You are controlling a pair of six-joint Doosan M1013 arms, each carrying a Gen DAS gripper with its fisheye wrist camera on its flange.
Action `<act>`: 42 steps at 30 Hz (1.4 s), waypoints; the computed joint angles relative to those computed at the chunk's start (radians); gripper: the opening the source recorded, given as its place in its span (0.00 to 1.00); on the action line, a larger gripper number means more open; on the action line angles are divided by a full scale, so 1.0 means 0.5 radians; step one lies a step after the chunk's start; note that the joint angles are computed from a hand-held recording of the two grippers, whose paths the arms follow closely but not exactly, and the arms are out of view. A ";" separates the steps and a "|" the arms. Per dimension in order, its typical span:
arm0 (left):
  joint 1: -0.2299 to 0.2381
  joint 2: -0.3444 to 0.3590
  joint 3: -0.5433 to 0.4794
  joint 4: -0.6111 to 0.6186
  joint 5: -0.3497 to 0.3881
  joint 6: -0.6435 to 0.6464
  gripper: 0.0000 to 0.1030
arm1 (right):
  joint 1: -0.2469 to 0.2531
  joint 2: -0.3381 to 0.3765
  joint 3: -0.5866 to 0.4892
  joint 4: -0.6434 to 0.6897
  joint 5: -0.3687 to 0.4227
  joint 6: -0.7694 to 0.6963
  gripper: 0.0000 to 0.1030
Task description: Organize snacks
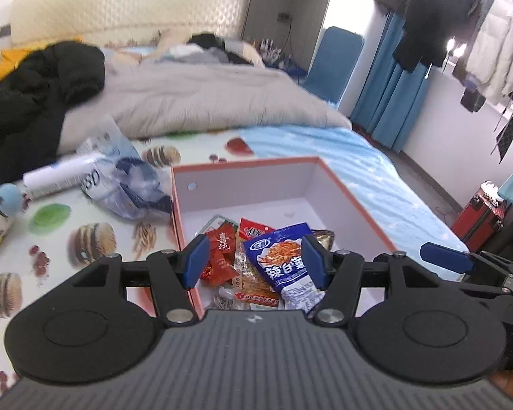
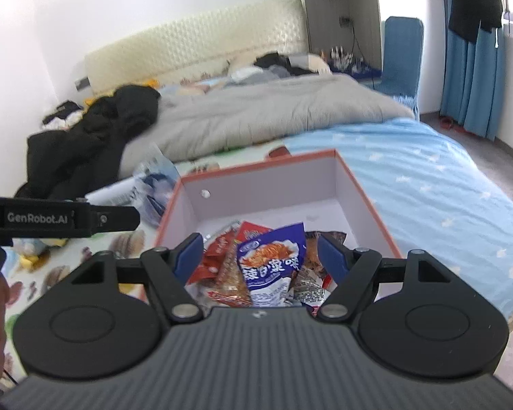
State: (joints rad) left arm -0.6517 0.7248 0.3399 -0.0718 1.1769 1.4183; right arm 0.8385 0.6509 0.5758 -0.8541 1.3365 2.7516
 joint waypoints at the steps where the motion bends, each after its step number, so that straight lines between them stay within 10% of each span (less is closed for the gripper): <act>1: -0.004 -0.068 0.103 0.006 -0.060 0.006 0.63 | 0.020 -0.001 -0.015 -0.030 0.012 0.001 0.73; 19: -0.083 -0.819 1.139 0.125 -0.644 -0.019 0.65 | 0.316 -0.013 -0.102 -0.444 0.176 0.142 0.73; 42: -0.139 -1.159 1.648 0.285 -0.725 -0.181 0.65 | 0.470 0.008 -0.077 -0.509 0.280 0.274 0.73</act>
State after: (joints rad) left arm -0.7213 0.1451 1.1641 0.0708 0.8144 1.3279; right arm 1.0736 0.6547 0.5372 -1.1086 1.4767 2.8884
